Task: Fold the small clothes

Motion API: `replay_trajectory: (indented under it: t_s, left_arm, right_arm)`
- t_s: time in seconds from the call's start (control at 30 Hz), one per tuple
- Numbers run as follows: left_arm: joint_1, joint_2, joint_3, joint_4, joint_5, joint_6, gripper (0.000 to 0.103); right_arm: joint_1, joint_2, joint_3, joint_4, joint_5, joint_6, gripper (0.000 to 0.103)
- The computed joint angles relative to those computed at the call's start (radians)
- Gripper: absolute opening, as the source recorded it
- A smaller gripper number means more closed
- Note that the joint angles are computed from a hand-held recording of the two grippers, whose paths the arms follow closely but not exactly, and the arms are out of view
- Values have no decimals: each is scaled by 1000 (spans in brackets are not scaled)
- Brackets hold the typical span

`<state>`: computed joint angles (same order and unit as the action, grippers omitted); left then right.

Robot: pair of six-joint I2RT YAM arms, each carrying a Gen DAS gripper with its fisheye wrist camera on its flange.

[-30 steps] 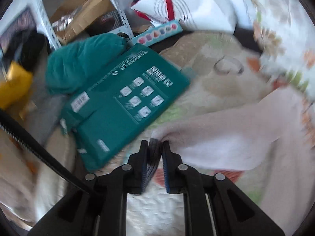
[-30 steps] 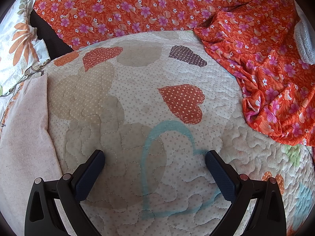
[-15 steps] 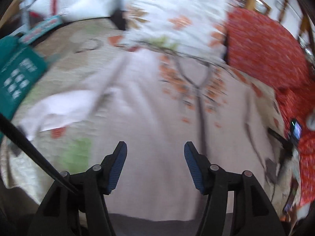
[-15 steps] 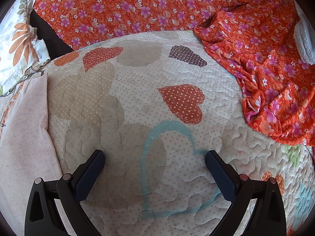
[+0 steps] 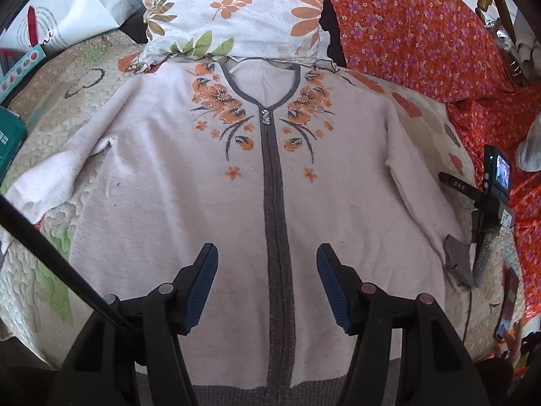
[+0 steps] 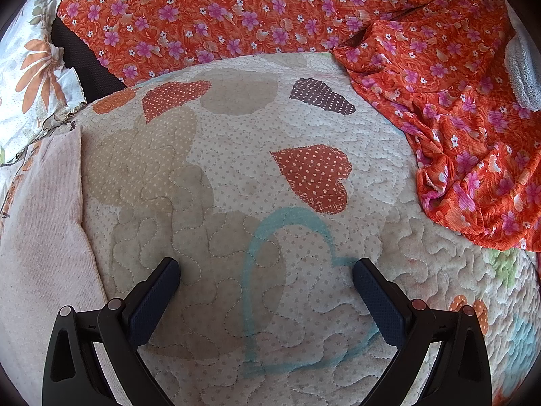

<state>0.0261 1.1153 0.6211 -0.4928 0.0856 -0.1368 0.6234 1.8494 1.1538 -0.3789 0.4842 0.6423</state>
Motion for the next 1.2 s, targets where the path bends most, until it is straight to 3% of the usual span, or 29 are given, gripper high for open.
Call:
replay_trajectory:
  t_s: [0.37, 0.77, 1.2]
  left_arm:
    - [-45, -8, -65, 104, -149, 110, 68]
    - [21, 41, -147, 236, -62, 146, 69]
    - [-44, 66, -182, 295, -118, 129, 70]
  right_arm:
    - [0, 0, 0, 0, 0, 0, 103]
    - [0, 0, 0, 0, 0, 0, 103]
    - [0, 0, 0, 0, 0, 0, 103]
